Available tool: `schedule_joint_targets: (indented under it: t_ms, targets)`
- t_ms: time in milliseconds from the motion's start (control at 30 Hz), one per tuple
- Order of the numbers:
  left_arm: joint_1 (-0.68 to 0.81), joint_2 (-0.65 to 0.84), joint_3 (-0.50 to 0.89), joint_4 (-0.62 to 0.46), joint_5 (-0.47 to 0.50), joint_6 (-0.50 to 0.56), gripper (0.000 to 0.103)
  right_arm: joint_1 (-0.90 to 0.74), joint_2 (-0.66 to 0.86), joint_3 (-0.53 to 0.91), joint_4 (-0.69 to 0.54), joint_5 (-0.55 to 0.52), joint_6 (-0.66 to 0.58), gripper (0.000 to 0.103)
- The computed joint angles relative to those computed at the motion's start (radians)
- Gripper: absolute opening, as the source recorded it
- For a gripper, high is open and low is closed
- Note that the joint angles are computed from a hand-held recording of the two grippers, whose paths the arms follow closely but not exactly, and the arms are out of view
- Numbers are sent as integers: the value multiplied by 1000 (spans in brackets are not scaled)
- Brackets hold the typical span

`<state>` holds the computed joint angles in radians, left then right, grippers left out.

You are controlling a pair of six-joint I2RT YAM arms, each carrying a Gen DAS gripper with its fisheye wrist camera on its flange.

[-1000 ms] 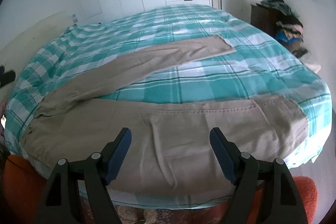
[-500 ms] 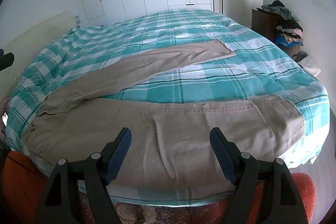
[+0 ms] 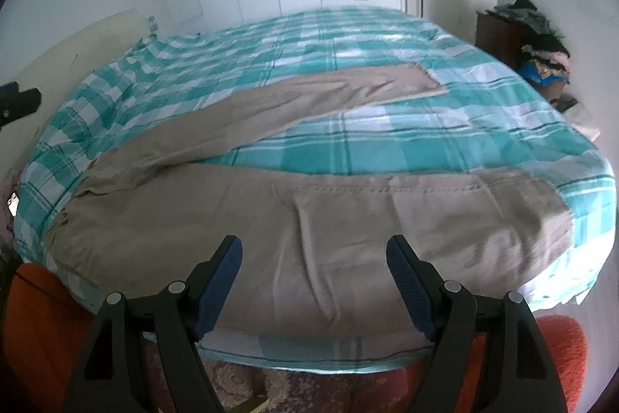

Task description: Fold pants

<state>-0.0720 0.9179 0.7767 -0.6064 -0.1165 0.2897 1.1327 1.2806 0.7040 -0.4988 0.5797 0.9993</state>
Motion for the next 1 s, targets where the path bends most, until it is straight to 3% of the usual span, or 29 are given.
schedule_joint_targets:
  t_ms: [100,233,333,433,600,700,767,1000]
  targets:
    - [106,148,-27,98,56,26,102,-90,-5,-30,107,-128,-74,76]
    - [226,442,31,248,82,47,102,-364,10,-30,239,-426,-214,76]
    - [284,632,118,333,88,23,102,-623,127,46,304,-664,-285,77]
    - [335,825,240,406,100,-29,102,-837,346,206,341,-805,-345,76]
    - [409,1135,413,540,116,-83,102,-1034,718,514,371,-960,-353,77]
    - [450,1327,516,519,93,-74,103,-1105,911,708,357,-981,-348,76]
    - [500,1339,468,614,219,-78,102,-1148,1012,798,383,-948,-324,76]
    - [475,1337,416,708,185,-85,103,-1233,1204,946,562,-965,-221,75]
